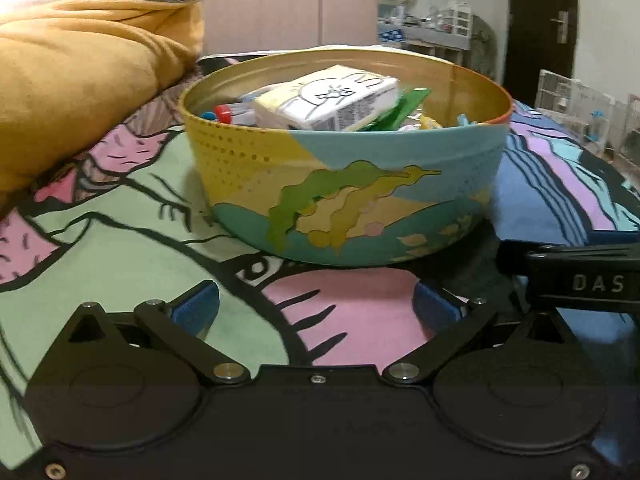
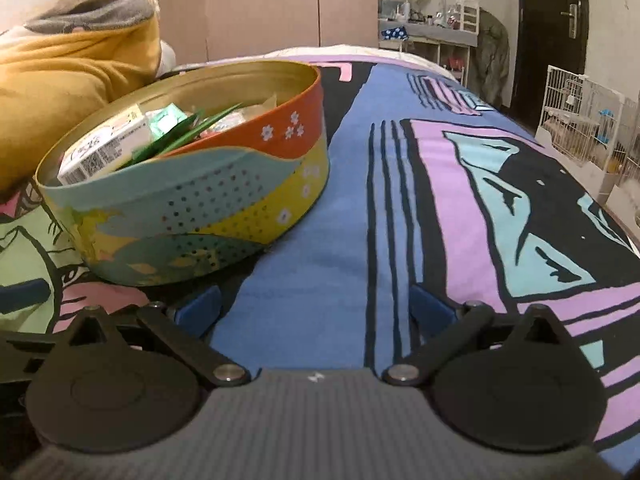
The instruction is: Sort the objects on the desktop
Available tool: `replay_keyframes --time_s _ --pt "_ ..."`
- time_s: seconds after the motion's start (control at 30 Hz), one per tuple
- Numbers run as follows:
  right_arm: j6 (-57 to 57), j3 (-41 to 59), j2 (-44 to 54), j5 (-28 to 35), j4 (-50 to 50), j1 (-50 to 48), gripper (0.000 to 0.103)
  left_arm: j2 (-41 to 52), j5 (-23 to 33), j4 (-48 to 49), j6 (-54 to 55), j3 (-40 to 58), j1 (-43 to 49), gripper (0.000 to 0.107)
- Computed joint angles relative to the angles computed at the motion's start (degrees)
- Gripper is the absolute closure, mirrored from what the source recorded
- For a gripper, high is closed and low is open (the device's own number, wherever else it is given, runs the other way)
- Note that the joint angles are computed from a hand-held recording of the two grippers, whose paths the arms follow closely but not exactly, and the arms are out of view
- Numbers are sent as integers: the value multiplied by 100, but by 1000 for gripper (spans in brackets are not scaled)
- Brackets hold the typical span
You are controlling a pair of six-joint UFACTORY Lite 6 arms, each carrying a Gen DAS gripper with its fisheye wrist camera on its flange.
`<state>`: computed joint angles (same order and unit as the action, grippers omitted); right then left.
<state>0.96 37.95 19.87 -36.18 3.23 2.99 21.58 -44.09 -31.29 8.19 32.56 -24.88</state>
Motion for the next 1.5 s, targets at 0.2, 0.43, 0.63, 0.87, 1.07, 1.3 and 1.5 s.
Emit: replay_keyframes --time_s 0.2,0.43,0.63,0.87,1.07,1.3,1.5 --pt "-274 116 61 122 258 -2 0 -10 8 127 -173 -38 79 4" --pt "-114 279 234 191 -361 -191 0 -68 41 922 -805 -145 441 4" --pt "-341 205 293 -31 -244 -133 0 -2 -9 567 -530 -89 264 4" --pt "-463 157 297 -117 -65 -68 0 25 -8 558 -507 -65 273 4" --pt "-463 164 303 -116 -69 -69 0 55 -22 501 -467 -48 241 4" --pt "-486 161 301 -118 -46 -65 0 45 -20 469 -441 -49 223 4" --pt "-481 164 306 -119 -51 -66 0 59 -39 359 -355 -28 169 4"
